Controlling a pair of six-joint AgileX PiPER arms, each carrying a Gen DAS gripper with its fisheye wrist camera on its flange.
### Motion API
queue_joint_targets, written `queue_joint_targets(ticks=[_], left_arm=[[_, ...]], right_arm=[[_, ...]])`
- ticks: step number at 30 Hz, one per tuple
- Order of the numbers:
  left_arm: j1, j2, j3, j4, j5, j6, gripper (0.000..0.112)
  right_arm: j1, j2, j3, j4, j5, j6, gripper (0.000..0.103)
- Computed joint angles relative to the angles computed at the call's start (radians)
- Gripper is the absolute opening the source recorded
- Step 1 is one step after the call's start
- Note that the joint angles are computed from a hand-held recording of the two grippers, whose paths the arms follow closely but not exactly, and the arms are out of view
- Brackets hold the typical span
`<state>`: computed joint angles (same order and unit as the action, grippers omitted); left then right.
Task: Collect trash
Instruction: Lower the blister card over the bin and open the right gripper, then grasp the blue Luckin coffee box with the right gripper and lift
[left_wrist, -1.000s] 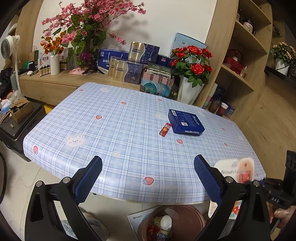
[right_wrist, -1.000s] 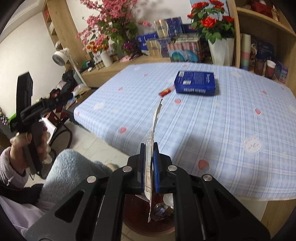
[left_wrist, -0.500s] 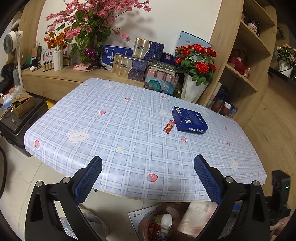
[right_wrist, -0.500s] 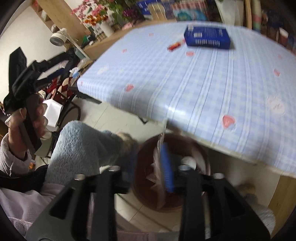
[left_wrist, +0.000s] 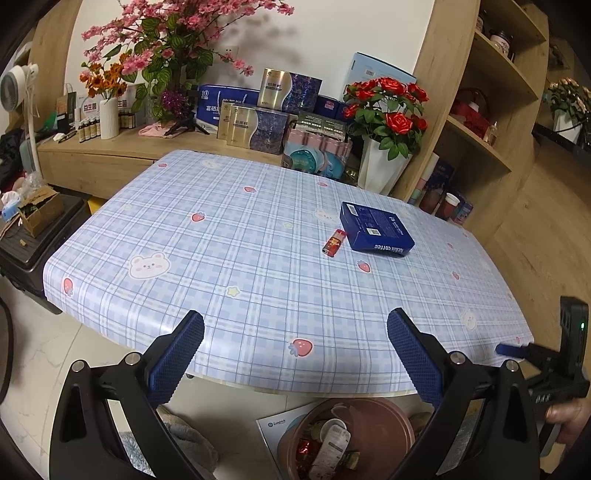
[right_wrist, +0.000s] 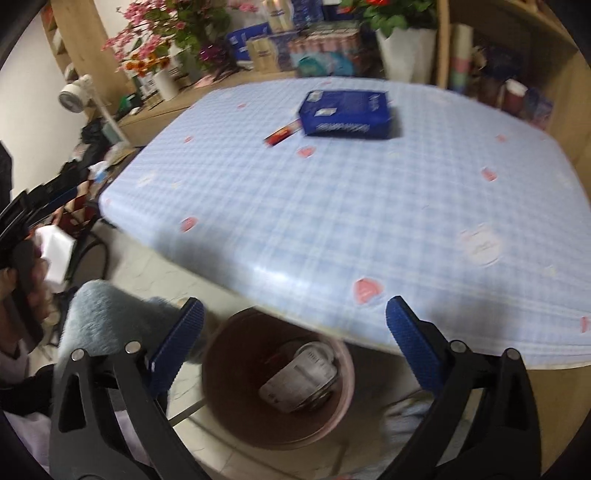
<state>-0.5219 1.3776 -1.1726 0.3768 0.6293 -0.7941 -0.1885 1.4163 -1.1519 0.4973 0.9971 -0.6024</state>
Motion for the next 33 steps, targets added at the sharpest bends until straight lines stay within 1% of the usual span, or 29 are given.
queue_joint_targets(ticks=[6,12,16,18,21,24,25,26,28,29,30,31,33], left_arm=[[0.005,0.024,-0.012,-0.025,-0.004,0.031,0.097],[0.0,0.065,-0.036,-0.029,-0.009,0.062,0.097],[0.011,0.114,-0.074,-0.076,-0.015,0.119,0.097],[0.027,0.143,-0.099,-0.123,-0.023,0.165,0.097],[0.045,0.211,-0.164,-0.176,-0.022,0.231,0.097],[0.054,0.305,-0.27,-0.208,-0.006,0.31,0.097],[0.059,0.355,-0.327,-0.23,0.003,0.356,0.097],[0.062,0.391,-0.369,-0.242,0.013,0.382,0.097],[0.07,0.459,-0.456,-0.261,0.041,0.413,0.096],[0.08,0.49,-0.495,-0.294,0.047,0.437,0.095],[0.094,0.528,-0.545,-0.345,0.055,0.473,0.094],[0.1,0.548,-0.57,-0.363,0.061,0.487,0.093],[0.11,0.605,-0.643,-0.381,0.082,0.509,0.092]], right_arm=[[-0.023,0.022,-0.007,-0.028,-0.074,0.008,0.097],[-0.041,0.054,-0.019,-0.04,-0.125,0.02,0.097],[-0.059,0.093,-0.041,-0.02,-0.144,0.024,0.097],[-0.067,0.121,-0.059,-0.002,-0.151,0.016,0.097],[-0.071,0.173,-0.099,0.015,-0.157,0.004,0.097],[-0.063,0.231,-0.153,0.011,-0.158,0.006,0.097],[-0.058,0.258,-0.18,0.005,-0.155,0.011,0.097],[-0.055,0.281,-0.205,0.005,-0.146,0.013,0.097],[-0.044,0.36,-0.304,-0.004,-0.091,0.014,0.097],[-0.026,0.381,-0.336,-0.048,-0.09,0.039,0.097],[0.012,0.41,-0.375,-0.132,-0.119,0.072,0.097],[0.033,0.429,-0.398,-0.179,-0.131,0.089,0.097],[0.084,0.5,-0.496,-0.272,-0.146,0.102,0.097]])
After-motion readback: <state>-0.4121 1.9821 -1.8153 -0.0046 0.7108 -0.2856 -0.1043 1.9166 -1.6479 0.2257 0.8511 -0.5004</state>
